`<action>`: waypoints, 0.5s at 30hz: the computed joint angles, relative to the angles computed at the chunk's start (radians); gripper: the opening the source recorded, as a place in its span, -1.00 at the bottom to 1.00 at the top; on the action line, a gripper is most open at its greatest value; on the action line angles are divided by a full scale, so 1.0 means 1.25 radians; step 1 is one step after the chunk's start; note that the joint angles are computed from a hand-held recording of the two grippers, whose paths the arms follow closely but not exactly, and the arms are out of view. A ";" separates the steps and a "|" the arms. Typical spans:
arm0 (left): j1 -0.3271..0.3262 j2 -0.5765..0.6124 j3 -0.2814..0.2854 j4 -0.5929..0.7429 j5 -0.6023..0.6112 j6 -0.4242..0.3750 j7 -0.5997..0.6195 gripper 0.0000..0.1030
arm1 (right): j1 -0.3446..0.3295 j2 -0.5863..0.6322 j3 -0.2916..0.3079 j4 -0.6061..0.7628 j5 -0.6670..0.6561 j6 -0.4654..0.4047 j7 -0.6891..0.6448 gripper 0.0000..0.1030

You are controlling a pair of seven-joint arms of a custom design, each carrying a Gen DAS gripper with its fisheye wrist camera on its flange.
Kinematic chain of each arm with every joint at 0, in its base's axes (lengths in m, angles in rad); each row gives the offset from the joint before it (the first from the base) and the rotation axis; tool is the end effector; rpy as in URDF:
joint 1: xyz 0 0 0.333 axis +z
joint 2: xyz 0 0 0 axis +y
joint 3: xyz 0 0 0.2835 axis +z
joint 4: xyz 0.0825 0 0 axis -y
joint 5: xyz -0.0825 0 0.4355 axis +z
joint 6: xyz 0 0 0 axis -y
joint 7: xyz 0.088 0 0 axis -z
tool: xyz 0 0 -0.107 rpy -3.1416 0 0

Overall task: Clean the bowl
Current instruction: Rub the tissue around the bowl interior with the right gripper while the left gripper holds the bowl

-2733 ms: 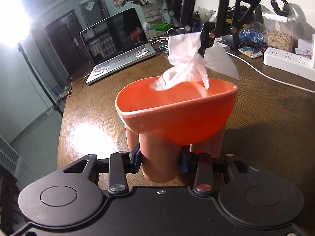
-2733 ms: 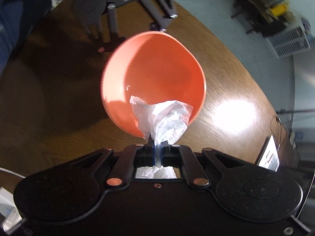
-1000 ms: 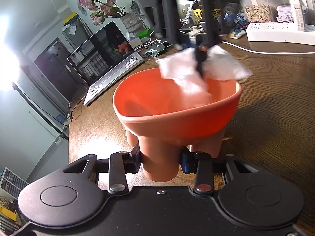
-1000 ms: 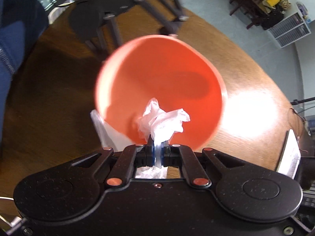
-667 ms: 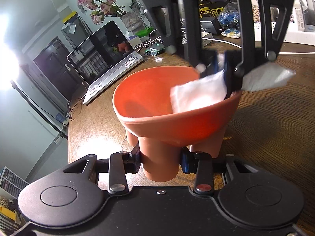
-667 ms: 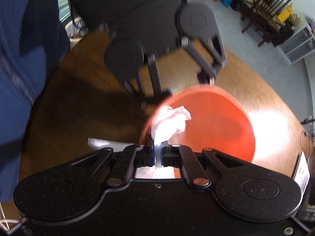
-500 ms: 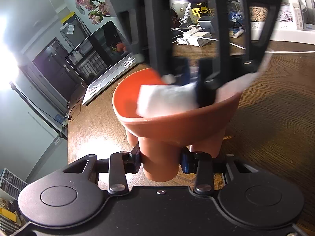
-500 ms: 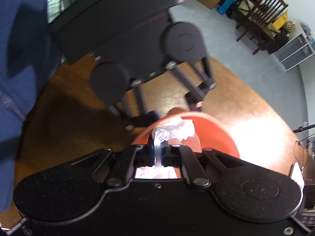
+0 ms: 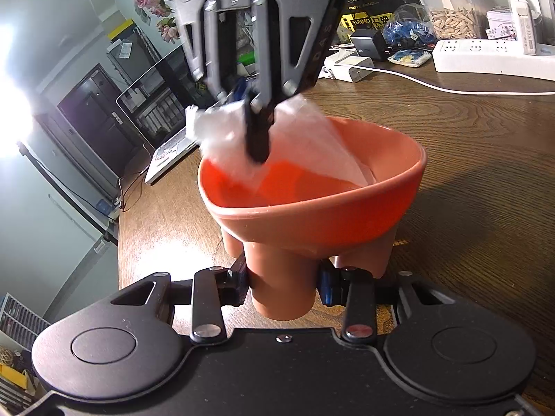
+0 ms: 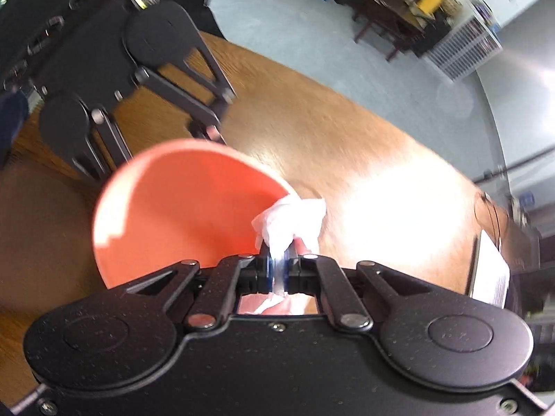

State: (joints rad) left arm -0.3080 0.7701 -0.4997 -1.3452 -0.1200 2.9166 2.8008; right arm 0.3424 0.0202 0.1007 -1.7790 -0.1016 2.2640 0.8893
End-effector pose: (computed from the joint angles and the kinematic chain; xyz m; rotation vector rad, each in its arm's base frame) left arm 0.6397 -0.4961 0.3607 0.0931 2.4207 -0.9839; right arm 0.5955 0.2792 0.5405 -2.8046 0.5689 -0.6134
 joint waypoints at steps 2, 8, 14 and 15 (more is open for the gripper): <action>0.001 0.005 -0.001 0.008 -0.001 -0.005 0.001 -0.27 | -0.002 -0.009 -0.002 -0.005 -0.002 -0.021 0.006 -0.89; 0.005 0.007 -0.006 0.015 -0.008 -0.023 0.012 -0.27 | -0.005 -0.028 -0.002 -0.019 0.010 -0.063 -0.012 -0.89; -0.002 0.010 0.001 0.026 -0.017 -0.036 0.014 -0.27 | -0.004 -0.020 0.000 -0.013 0.027 -0.084 -0.032 -0.89; -0.003 0.010 0.002 0.028 -0.018 -0.038 0.013 -0.27 | -0.003 -0.029 0.001 -0.021 0.035 -0.092 -0.040 -0.89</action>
State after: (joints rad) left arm -0.3118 0.7826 -0.4968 -1.3102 -0.1425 2.8691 2.8169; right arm 0.3387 -0.0162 0.1017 -1.8055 -0.0573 2.1488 0.8395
